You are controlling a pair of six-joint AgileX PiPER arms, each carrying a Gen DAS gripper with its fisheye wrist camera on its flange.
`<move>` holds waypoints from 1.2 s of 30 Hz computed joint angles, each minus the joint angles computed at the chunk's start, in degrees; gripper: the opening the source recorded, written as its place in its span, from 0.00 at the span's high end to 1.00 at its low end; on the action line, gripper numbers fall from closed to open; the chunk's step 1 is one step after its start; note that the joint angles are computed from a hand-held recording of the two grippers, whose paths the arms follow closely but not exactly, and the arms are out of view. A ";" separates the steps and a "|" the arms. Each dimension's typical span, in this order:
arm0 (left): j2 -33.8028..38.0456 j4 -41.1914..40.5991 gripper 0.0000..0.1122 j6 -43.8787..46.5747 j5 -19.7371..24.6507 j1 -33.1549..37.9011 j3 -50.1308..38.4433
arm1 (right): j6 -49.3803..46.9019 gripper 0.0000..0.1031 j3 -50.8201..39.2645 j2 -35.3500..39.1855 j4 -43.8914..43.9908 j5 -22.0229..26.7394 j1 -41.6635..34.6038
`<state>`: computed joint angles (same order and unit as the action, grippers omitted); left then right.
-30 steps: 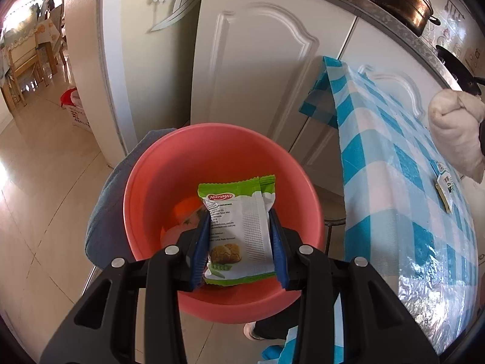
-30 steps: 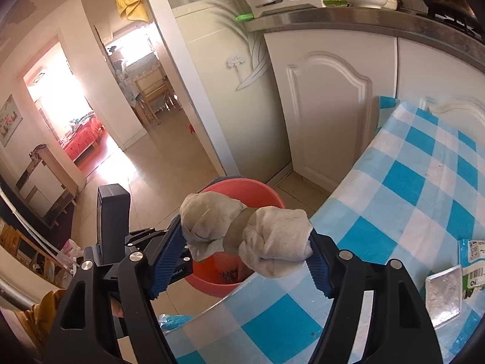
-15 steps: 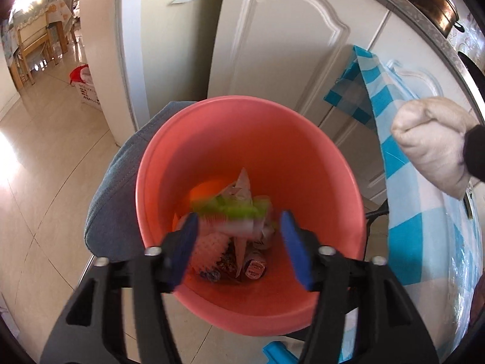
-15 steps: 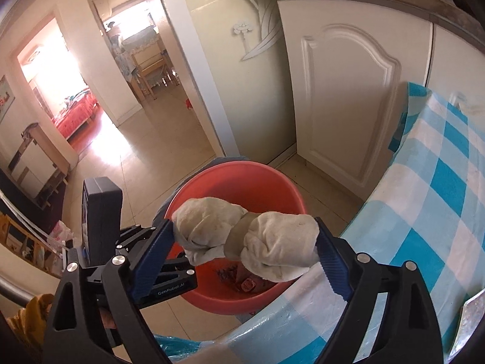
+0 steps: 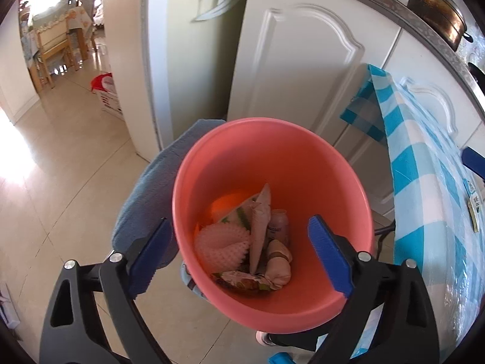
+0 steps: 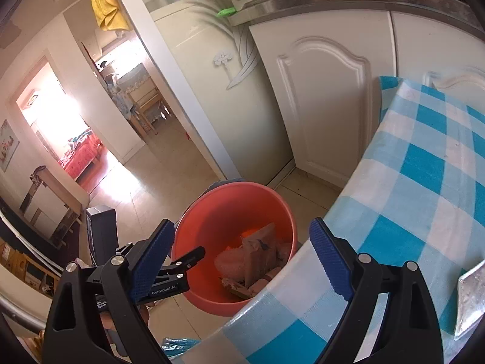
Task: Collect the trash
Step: 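Carry the green packet and tissue bundle to the red bucket and release both, then move both open grippers back over the foil packet and wet-wipe packet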
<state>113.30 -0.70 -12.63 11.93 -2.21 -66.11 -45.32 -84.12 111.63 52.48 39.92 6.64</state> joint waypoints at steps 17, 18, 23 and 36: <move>-5.97 -7.55 0.17 5.08 1.79 -4.59 2.32 | -20.32 0.12 22.14 -13.31 18.05 -4.75 -9.07; -6.37 -7.84 0.17 5.11 2.00 -5.20 2.37 | -21.12 0.12 22.69 -13.61 18.83 -4.22 -9.94; -8.39 -8.49 0.17 5.56 2.29 -8.27 3.12 | -24.62 0.10 25.44 -15.49 22.75 -2.43 -14.53; -11.88 -4.31 0.16 1.19 5.20 -17.27 2.07 | -29.74 0.09 28.37 -17.44 29.64 4.93 -28.12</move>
